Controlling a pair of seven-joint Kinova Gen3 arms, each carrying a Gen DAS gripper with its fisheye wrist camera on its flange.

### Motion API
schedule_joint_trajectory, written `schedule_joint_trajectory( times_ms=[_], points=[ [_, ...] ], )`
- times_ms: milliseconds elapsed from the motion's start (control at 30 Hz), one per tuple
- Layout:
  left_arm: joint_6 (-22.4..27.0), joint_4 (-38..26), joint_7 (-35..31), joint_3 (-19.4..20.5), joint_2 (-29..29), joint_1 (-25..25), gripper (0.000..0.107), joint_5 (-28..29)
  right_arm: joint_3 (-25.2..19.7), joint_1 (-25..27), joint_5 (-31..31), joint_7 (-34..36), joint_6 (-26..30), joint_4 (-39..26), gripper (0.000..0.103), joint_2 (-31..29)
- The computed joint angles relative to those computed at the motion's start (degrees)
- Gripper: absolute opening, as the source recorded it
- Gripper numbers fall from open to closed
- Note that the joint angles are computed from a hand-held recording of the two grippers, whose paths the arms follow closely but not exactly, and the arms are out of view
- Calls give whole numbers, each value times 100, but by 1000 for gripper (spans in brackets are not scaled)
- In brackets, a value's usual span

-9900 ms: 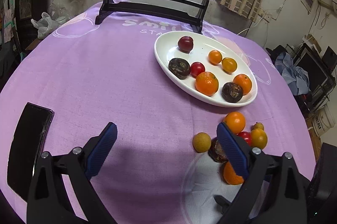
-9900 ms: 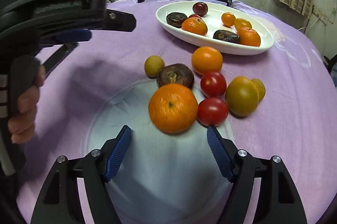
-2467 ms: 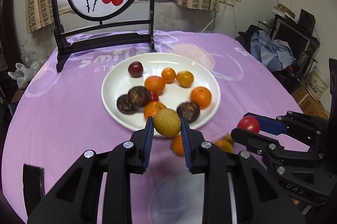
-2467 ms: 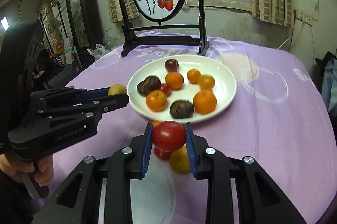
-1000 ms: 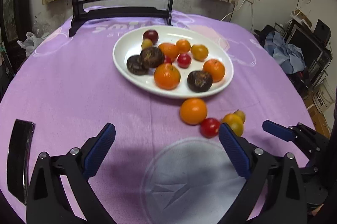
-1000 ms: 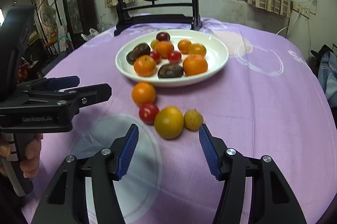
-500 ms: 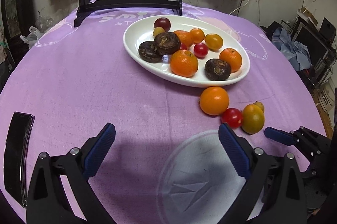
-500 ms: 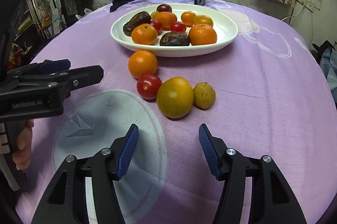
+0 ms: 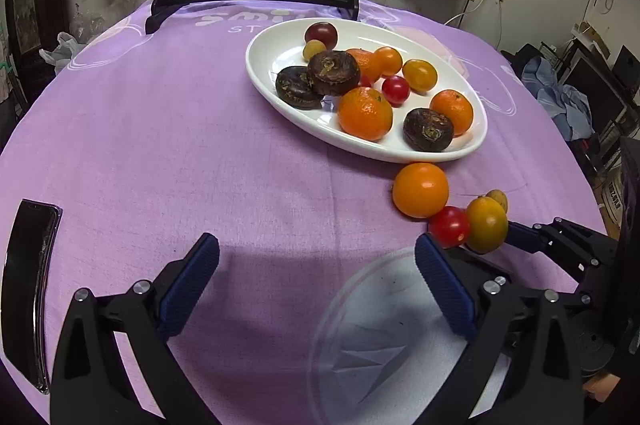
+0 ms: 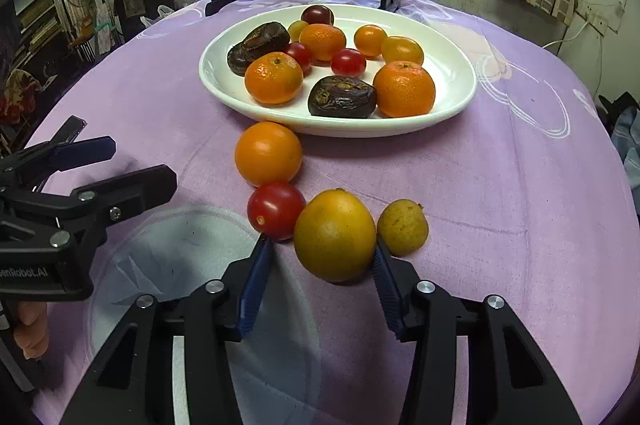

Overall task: Organize fruits
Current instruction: 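Grasp the yellow-green citrus with the right tool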

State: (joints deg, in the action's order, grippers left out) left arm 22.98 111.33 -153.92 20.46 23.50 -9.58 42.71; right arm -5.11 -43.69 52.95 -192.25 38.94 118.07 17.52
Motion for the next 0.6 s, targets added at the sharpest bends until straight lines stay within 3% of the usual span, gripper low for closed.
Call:
schedule_joint_trajectory(
  times_ms=[33,200,600],
  points=[
    [-26,10,-8,0,1,9,96,2,24,-25,52,-142,-30,69,35,-49],
    [-127,1,196,-93,42,151,96,-160,-55,-13,166,-355,-139,208,36,-131],
    [-178,1,311,105,76,28,96,-360,69,36,461,-733,-206,143,36,-37]
  ],
)
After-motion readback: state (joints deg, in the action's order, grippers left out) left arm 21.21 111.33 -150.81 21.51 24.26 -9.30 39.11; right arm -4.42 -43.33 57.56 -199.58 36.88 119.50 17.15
